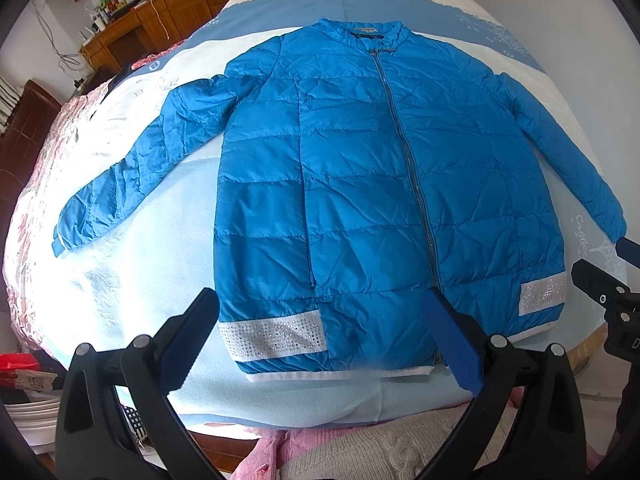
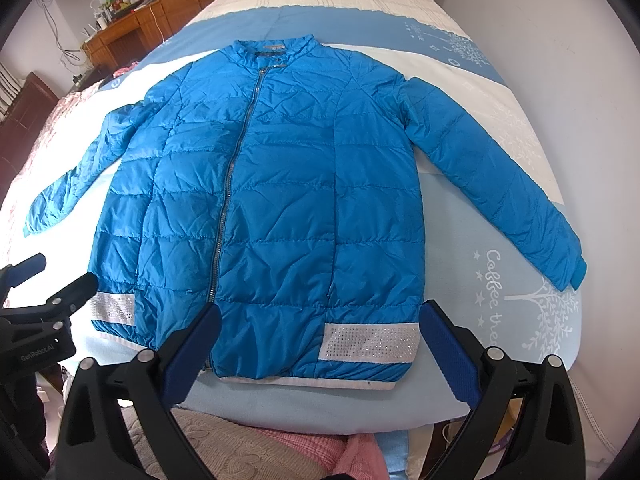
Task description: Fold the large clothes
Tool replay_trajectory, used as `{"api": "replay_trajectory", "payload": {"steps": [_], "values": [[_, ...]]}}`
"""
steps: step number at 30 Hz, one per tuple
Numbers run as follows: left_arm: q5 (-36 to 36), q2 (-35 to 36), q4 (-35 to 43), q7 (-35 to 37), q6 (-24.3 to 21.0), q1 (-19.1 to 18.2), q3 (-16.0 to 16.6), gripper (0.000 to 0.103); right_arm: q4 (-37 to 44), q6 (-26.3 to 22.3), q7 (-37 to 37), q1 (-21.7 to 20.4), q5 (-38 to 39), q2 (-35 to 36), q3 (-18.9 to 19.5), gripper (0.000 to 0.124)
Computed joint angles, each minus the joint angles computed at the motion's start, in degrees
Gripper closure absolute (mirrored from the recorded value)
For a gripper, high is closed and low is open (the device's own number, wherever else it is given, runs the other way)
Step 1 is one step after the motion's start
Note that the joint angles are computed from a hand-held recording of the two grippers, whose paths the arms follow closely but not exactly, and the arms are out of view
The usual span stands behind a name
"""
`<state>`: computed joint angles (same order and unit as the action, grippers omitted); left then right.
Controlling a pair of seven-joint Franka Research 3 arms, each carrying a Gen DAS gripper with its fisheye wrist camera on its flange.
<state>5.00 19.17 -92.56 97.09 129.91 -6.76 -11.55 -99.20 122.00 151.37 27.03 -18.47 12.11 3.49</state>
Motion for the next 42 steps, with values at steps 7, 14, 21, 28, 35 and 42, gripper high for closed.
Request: {"api": "replay_trajectory", "payload": {"steps": [7,14,21,28,35,42], "values": [[0.3,0.4,0.3,-0.5,0.2,-0.3,-0.1,0.003,0.7,-0.1,-0.7,-0.2,0.1,0.5,-0.3,0.025],[0.4,0.4,0.3,-0.6,0.2,-0.3,-0.1,0.003,0.9,-0.1,-0.8,-0.2,0.2,0.6,-0.3,0.025],[0.5,0.4,0.3,-0.6,0.3,-0.4,-0.1,0.003,0.8,-0.2,-0.5,-0.1,0.1,0.5,-0.3,0.025],[0.1,1.1,2.2,0.4,-1.2,0.1,0.0,0.003,1.0,-0.1,-0.7,-0.3,0.2,0.7,-0.5,0.025],[0.9,2.6,4.1,-0.1,-1.9,-0.5,0.0,0.003,0.6,0.5,-0.3,-0.6,0.2,0.5,-0.7,0.025],[1.2,7.6,10.5,0.1,-2.7,-1.7,-0.5,0.003,-5.1,4.4,2.2,-2.2,-1.2,-2.6,-1.4,0.025]]}}
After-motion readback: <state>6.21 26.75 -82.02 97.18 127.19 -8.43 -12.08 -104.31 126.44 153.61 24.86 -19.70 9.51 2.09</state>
